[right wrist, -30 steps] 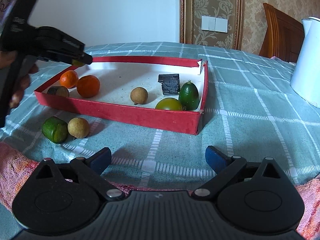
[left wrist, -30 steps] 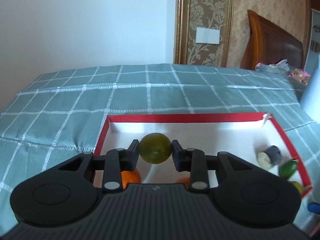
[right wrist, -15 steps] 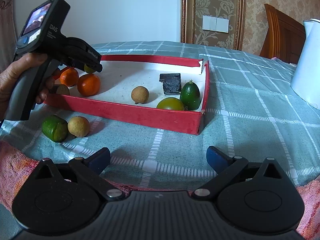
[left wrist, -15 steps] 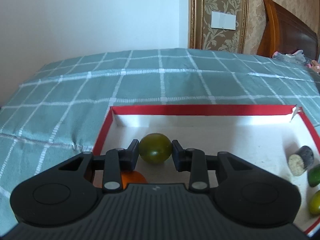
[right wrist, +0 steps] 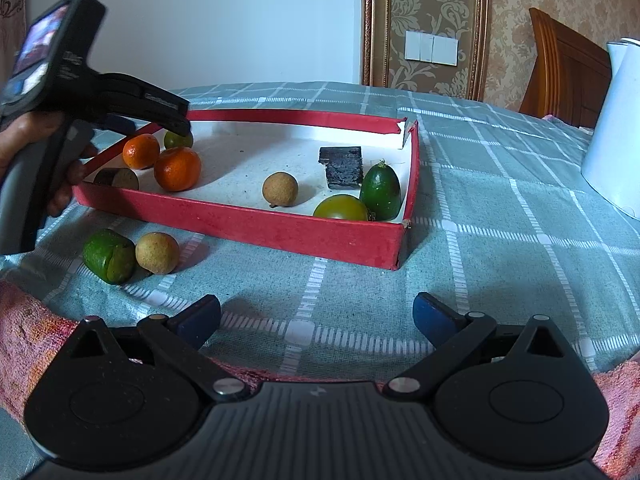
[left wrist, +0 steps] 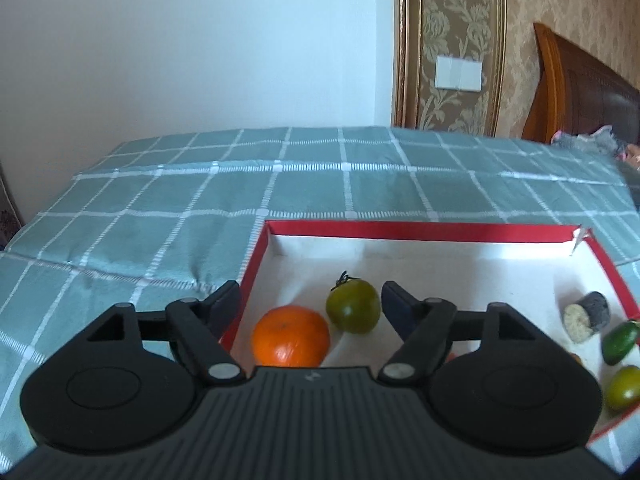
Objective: Organize fruits
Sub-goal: 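Move the right gripper to the small brown round fruit and grasp it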
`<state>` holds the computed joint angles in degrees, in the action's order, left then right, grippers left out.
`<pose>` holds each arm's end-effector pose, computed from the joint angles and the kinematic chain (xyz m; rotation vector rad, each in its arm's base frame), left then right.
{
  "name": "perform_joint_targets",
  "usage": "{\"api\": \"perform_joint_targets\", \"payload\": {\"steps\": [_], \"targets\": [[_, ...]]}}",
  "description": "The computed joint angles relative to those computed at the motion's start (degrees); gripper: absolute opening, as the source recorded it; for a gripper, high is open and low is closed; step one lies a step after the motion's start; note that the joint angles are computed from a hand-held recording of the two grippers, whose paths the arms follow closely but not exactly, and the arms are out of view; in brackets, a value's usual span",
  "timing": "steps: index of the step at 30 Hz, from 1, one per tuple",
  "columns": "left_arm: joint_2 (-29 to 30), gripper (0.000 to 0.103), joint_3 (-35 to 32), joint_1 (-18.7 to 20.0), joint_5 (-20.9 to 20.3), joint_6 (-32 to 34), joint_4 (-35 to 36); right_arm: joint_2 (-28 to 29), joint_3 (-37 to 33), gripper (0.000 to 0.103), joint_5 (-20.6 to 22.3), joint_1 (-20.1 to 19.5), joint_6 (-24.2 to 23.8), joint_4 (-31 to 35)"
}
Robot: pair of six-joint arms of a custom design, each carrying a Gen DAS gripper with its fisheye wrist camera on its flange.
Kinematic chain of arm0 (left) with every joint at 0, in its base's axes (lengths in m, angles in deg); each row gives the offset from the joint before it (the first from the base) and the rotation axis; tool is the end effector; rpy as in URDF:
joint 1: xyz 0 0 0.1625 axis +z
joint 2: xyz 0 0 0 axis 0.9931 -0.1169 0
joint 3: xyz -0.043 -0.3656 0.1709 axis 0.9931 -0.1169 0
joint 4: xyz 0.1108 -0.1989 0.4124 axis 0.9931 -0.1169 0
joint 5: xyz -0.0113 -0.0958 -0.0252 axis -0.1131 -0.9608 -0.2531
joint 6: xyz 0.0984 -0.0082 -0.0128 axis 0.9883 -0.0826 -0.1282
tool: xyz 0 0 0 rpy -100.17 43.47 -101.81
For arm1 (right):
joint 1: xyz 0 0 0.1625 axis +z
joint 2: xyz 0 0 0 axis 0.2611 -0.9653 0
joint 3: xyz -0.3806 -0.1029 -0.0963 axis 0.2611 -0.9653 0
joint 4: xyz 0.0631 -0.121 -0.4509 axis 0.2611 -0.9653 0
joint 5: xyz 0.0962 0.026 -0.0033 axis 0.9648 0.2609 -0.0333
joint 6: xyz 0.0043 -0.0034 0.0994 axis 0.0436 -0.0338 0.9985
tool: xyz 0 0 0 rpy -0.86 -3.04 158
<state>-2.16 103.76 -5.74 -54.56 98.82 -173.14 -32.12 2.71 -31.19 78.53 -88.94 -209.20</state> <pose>-0.0092 -0.8751 0.1188 0.6870 2.1704 -1.0686 0.1305 -0.6992 -0.0729 0.4343 -2.1573 1.0643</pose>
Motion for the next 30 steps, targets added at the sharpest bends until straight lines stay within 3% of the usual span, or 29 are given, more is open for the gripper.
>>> {"api": "perform_joint_targets", "payload": {"steps": [8,15,21,30], "targets": [[-9.9,0.09,16.8,0.6,-5.2,2.2,-10.6,0.0,0.0,0.103,0.0,0.0,0.0,0.0],[-17.0,0.095,28.7,2.1,-7.9,3.3,-13.6,0.0,0.1,0.103,-0.1,0.1,0.0,-0.1],[-18.0,0.095,31.0,3.4,-6.8,2.8,-13.8,0.0,0.1,0.103,-0.1,0.1,0.0,-0.1],[-17.2,0.095,28.4,4.4,-5.7,1.7,-10.1,0.0,0.1,0.103,-0.1,0.1,0.0,-0.1]]}}
